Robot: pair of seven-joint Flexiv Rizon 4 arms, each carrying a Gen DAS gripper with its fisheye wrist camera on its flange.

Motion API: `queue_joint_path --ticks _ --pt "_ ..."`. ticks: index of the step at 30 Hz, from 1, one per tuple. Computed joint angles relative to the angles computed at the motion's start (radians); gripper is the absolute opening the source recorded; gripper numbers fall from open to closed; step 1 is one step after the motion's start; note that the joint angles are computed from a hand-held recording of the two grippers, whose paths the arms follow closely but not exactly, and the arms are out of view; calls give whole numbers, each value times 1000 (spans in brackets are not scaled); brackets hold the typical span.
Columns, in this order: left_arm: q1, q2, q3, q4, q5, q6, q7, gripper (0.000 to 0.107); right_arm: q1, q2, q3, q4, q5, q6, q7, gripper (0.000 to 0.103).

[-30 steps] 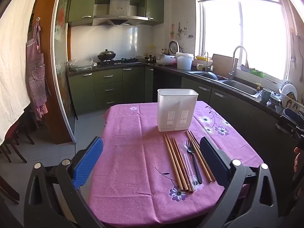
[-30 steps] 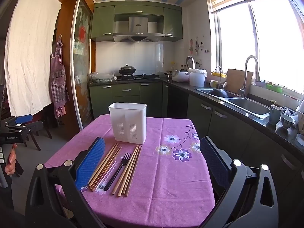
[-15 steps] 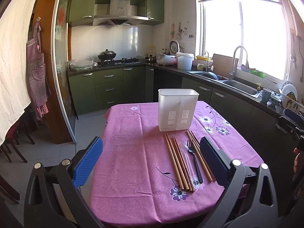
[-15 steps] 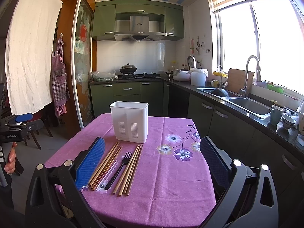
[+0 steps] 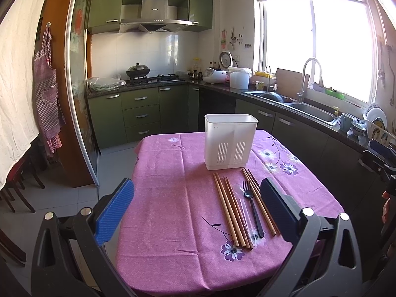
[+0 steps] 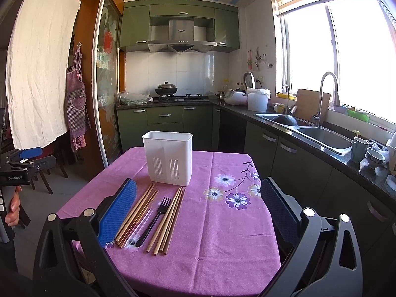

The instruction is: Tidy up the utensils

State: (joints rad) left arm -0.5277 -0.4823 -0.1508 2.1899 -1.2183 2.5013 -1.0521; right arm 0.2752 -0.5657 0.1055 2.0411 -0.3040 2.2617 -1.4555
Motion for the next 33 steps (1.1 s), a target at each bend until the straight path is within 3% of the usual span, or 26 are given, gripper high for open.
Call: queue_joint_path --ticks 33 --pt "-1 1 -3 -3 -9 -2 6 97 5 -5 -2 -6 11 -10 -6 99"
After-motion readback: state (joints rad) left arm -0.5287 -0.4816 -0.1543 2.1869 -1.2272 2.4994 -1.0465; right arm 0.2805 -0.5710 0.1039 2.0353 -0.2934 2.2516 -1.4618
